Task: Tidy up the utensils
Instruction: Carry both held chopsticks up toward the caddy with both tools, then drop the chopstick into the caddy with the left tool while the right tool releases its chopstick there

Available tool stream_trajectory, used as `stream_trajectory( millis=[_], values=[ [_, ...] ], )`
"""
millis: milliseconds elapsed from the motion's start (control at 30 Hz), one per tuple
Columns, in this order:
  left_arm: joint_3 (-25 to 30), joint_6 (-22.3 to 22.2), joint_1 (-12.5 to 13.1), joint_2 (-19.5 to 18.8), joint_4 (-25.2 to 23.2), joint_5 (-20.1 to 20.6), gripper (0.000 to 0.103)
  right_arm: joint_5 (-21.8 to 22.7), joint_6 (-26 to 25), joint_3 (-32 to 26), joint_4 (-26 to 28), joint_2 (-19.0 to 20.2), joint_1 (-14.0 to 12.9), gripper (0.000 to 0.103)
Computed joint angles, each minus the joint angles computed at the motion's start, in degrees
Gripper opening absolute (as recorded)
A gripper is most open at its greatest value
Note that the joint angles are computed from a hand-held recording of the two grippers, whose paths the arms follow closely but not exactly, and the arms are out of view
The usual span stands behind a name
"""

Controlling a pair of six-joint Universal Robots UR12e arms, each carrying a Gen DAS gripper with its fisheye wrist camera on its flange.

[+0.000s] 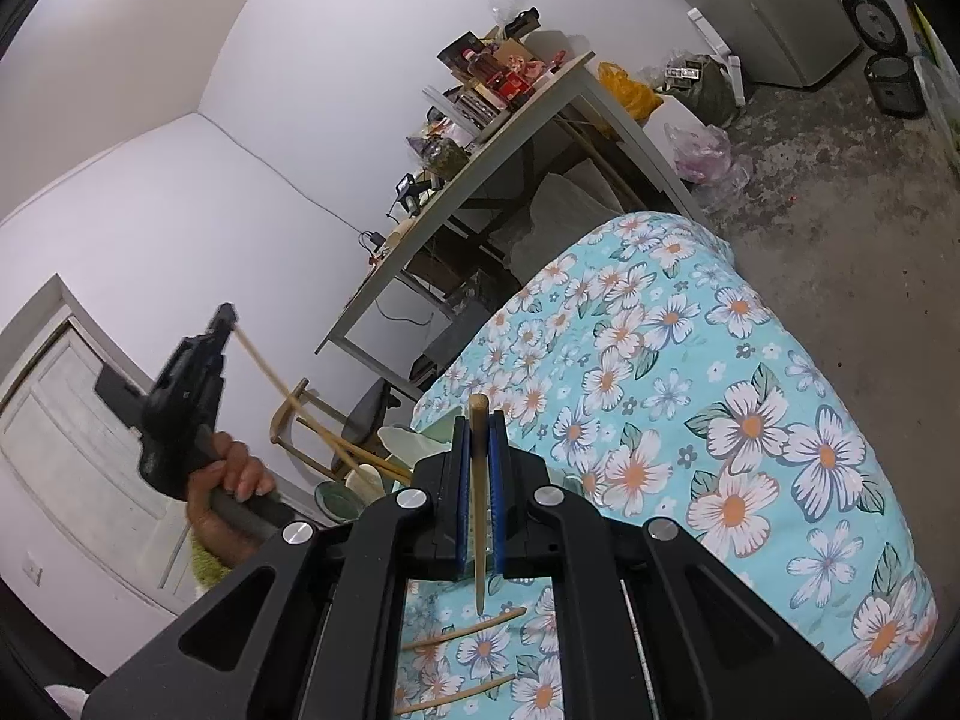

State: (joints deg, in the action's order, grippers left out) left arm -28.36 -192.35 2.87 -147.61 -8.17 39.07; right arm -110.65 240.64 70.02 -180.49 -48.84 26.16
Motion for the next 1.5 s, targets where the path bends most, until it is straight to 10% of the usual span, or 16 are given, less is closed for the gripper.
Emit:
stream_trajectory(
  millis=[267,333,667,1233,1500],
  values=[
    [-1.91,9.77,-1.07,0.40,-11.01,-0.30,0.007,0.94,1.14,0.46,0.00,0.14,-0.39,0.006],
    [-2.33,11.17,-1.00,0.55,-12.73,-1.35,0.020,0.77,1.18,0.56,0.00,0.09,-0.34,0.006],
    [-8.78,12.90,0.31,4.15,-9.70,-3.91,0.034,-1.28,-1.06,0.00,0.23,-0.26,0.51,0.006],
    [-31.41,20.54,7.12,15.61,-6.54,-8.68,0.057,-10.49,-24.95,-12.21,-2.66,1.82,3.82,0.006],
    [-37.85,30.09,8.89,18.28,-15.04,-8.29,0.059,-9.75,-30.27,-24.36,4.31,7.30,3.34,0.006]
  ],
)
